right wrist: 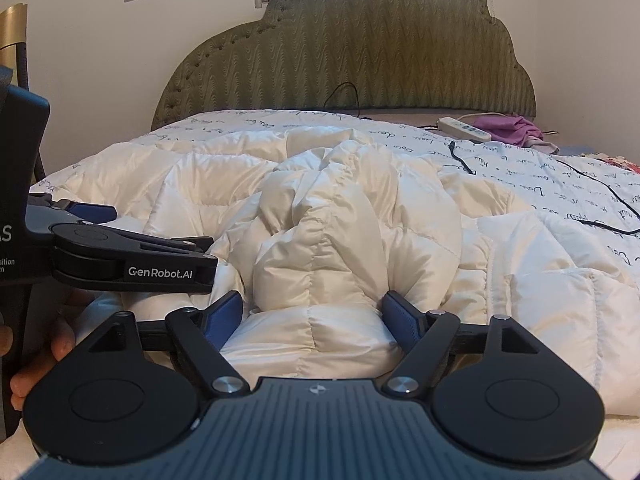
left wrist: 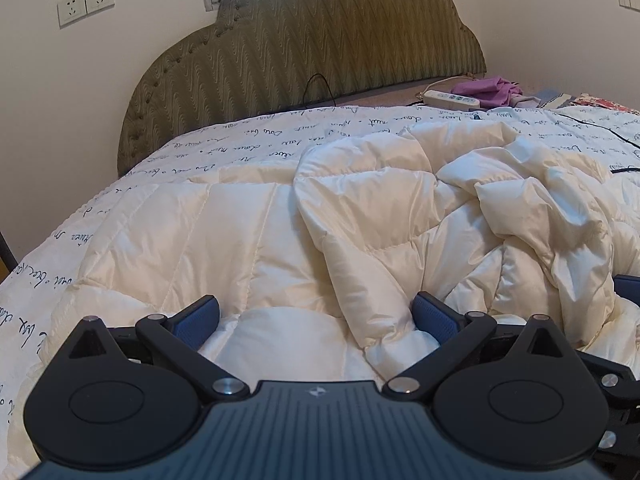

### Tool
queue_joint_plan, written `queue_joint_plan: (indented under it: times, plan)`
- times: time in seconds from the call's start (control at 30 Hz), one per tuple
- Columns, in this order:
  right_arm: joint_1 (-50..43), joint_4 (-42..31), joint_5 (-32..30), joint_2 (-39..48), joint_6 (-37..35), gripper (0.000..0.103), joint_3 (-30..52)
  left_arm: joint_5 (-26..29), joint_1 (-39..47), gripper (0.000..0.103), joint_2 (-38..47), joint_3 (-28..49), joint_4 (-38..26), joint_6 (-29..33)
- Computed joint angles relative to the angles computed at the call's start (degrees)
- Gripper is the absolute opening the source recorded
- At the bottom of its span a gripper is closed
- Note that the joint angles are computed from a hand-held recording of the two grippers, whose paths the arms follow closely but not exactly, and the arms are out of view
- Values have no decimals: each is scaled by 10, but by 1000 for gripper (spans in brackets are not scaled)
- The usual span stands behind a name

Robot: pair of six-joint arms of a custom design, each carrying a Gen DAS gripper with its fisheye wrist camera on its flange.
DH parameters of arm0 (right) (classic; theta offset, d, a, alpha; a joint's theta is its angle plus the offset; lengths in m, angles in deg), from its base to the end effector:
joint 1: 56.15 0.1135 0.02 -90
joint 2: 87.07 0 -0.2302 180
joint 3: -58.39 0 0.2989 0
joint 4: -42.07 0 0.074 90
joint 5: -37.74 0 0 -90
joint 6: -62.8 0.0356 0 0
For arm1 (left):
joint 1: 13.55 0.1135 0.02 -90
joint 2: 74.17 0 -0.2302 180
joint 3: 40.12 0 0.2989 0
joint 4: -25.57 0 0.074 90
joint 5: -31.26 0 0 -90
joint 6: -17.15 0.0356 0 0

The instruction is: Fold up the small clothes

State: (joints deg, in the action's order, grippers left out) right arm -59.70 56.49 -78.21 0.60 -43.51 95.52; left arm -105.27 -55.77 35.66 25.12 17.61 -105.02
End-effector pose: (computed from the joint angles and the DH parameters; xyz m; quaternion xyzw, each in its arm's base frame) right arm 0.2867 -0.0022 0.0502 -0.1976 0.8520 0.1210 0.4694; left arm 0.2920 -0.2301 0.0420 -0.0501 0.8778 0.1197 0.4611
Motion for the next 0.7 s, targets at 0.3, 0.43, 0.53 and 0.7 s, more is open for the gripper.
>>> queue_joint_plan:
  times: [0.3,0.43,0.53,0.7]
  plan:
    - [-59,-194,-61,-258,-79,93,-118,5,-86,103,-200,-124,-145,-86]
    - [-123,-339,-120,-416,-98,103,-169,-73,-194,103,-260,-150,-283,-201]
    - [-187,-425,-186,-482,-128,103,-184,-84,-240,103,-239,-130,-398,-309]
    - [-255,-563,-157,-584,-246,103,-211,-39,-269,103,-220,-145,-443,-389]
